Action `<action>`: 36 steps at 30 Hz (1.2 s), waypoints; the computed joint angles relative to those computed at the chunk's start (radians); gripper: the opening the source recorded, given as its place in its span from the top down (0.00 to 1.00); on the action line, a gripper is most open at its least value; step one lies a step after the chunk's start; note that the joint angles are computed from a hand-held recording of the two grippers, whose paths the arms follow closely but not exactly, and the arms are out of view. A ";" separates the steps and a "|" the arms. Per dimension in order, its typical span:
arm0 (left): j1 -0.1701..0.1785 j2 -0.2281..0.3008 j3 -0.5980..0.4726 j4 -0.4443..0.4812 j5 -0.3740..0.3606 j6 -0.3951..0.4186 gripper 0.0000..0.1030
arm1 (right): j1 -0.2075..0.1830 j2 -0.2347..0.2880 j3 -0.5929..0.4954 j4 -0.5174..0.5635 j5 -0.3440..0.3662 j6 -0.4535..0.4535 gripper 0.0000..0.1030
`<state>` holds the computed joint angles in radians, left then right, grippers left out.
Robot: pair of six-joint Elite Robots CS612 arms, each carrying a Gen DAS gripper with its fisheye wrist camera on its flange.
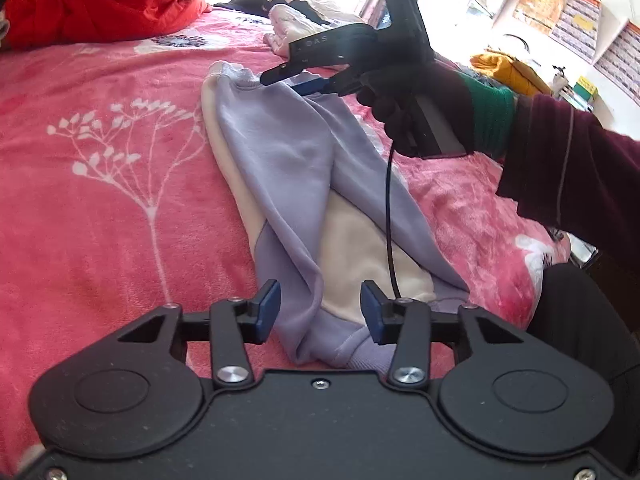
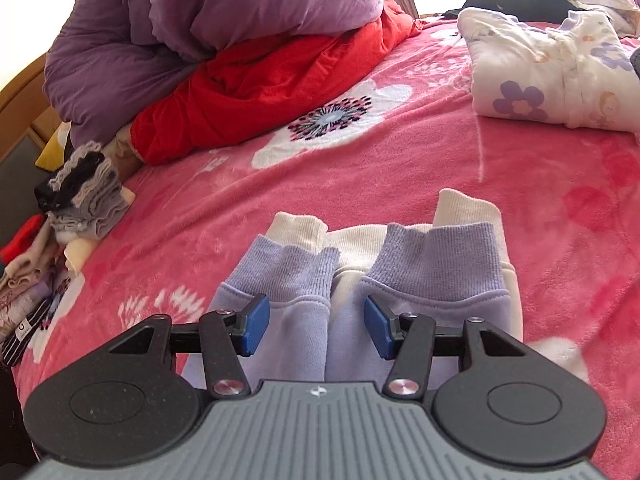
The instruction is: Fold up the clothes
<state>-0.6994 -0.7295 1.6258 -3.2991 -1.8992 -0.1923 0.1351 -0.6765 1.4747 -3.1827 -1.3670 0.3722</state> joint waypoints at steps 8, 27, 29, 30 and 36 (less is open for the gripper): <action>-0.012 -0.001 -0.004 0.053 0.036 0.046 0.58 | 0.000 0.001 -0.001 -0.023 0.015 -0.005 0.65; -0.013 0.001 -0.011 0.101 0.021 0.057 0.57 | 0.003 0.023 -0.001 -0.144 -0.004 -0.037 0.91; -0.013 0.002 -0.014 0.100 0.012 0.061 0.57 | 0.000 0.023 0.000 -0.168 -0.005 -0.029 0.91; -0.013 0.003 -0.014 0.100 0.008 0.064 0.57 | -0.002 0.023 0.000 -0.175 -0.005 -0.026 0.91; -0.012 0.005 -0.015 0.066 -0.011 0.078 0.57 | -0.007 0.021 -0.006 -0.173 0.016 -0.042 0.91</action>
<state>-0.7115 -0.7241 1.6111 -3.2332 -1.9103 -0.1142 0.1282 -0.6553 1.4692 -3.3556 -1.3509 0.3298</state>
